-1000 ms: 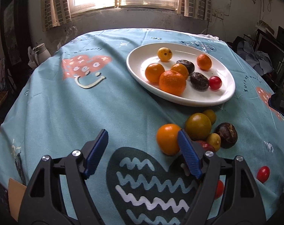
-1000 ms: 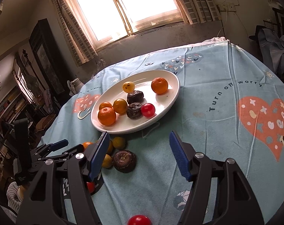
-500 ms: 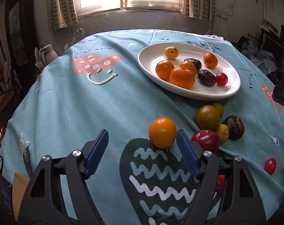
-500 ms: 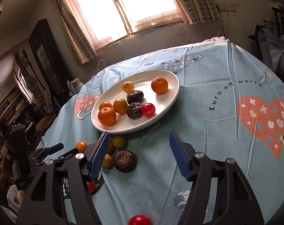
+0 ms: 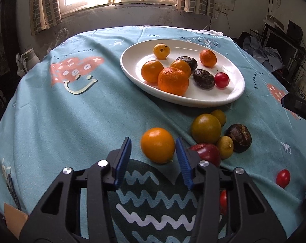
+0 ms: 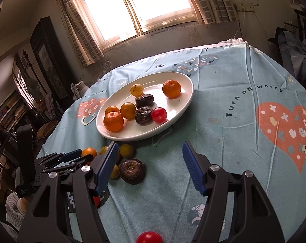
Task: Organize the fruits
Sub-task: 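Grasp an orange with the left tool while the right tool grasps a dark brown fruit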
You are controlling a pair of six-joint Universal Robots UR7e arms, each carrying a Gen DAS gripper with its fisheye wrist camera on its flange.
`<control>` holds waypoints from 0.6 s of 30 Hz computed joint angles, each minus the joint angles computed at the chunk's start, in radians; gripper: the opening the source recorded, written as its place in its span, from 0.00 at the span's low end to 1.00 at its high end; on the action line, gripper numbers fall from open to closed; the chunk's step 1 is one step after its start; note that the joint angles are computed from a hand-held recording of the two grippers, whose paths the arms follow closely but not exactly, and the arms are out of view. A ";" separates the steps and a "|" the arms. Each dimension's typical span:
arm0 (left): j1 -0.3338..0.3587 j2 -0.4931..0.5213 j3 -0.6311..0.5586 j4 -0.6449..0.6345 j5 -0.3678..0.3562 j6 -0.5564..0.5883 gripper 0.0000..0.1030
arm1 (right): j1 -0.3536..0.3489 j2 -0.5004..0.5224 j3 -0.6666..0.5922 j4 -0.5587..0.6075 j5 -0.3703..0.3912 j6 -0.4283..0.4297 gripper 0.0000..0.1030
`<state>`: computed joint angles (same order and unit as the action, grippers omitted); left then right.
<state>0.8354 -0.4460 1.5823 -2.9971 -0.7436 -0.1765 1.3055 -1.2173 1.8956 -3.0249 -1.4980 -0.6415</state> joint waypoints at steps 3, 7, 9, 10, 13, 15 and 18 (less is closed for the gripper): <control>-0.001 0.000 0.004 -0.001 -0.005 0.004 0.36 | 0.000 0.000 0.000 -0.001 0.002 0.001 0.65; 0.002 0.006 -0.004 -0.007 -0.010 0.005 0.36 | 0.003 0.002 0.000 0.000 -0.003 -0.003 0.65; 0.006 0.004 -0.005 -0.001 -0.021 -0.004 0.36 | 0.004 0.004 -0.001 0.004 -0.008 -0.007 0.64; 0.007 0.001 -0.002 0.003 -0.026 -0.010 0.36 | 0.004 0.005 -0.003 0.012 -0.012 -0.010 0.64; 0.012 -0.017 0.013 0.018 -0.056 -0.032 0.36 | 0.009 0.012 -0.014 0.040 -0.032 -0.013 0.65; 0.016 -0.027 0.022 0.021 -0.073 -0.047 0.36 | 0.011 0.015 -0.020 0.060 -0.043 -0.017 0.64; 0.009 -0.027 0.030 0.003 -0.058 -0.049 0.35 | 0.016 0.021 -0.027 0.092 -0.061 -0.029 0.64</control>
<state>0.8443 -0.4732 1.6127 -2.9938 -0.8021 -0.2255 1.3217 -1.1961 1.8685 -2.9329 -1.5594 -0.6704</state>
